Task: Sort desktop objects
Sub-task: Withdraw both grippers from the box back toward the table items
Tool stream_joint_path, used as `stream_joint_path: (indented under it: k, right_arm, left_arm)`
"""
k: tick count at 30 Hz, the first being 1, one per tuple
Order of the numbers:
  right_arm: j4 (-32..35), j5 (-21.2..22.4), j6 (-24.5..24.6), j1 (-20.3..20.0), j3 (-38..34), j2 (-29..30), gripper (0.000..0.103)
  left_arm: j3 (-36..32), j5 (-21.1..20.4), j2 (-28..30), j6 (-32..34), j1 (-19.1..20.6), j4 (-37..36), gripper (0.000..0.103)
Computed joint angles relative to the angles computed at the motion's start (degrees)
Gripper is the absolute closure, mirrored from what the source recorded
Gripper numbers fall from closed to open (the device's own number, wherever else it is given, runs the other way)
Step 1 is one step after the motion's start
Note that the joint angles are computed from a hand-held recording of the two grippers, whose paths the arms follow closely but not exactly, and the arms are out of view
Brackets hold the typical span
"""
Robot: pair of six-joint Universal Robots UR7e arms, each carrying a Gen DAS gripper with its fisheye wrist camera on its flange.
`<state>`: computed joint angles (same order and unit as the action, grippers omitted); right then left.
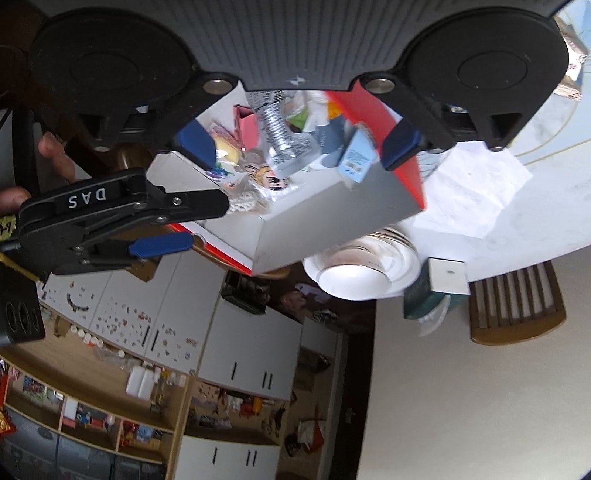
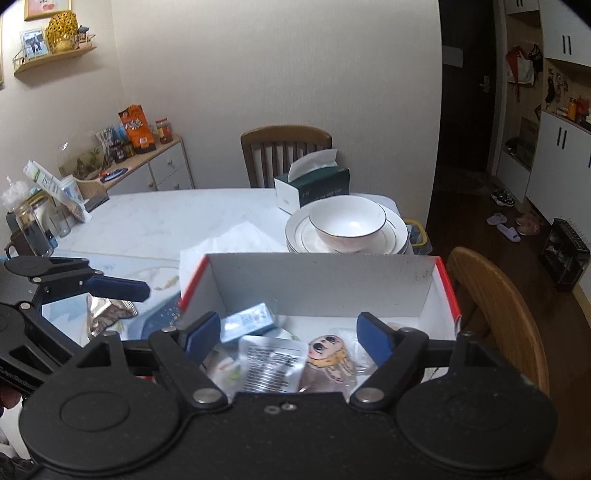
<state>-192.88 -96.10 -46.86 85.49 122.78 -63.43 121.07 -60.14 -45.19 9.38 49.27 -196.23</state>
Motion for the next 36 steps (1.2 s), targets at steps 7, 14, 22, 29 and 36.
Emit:
stream_joint_path:
  k: [7, 14, 22, 29, 36]
  right_arm:
    - [-4.23, -2.11, 2.98, 2.97, 1.81, 1.97, 0.021]
    - [-8.36, -4.41, 6.31, 6.52, 3.27, 4.85, 0.02]
    - [-10.9, -6.98, 9.23, 10.48, 3.35, 9.46, 0.02]
    - [-12.92, -9.78, 12.49, 13.68, 3.05, 14.11, 0.02]
    - [-14.96, -14.0, 15.89, 16.49, 2.61, 19.2, 0.02]
  left_arm:
    - [4.76, 0.28, -4.69, 0.68, 1.23, -2.7, 0.001]
    - [9.88, 2.03, -10.06, 4.7, 2.94, -5.58, 0.001]
    - [12.87, 0.41, -16.11, 8.01, 7.74, -3.12, 0.001]
    - [12.33, -1.06, -18.49, 12.4, 12.36, -1.82, 0.001]
    - [10.31, -3.48, -19.17, 17.04, 16.35, 1.42, 0.001]
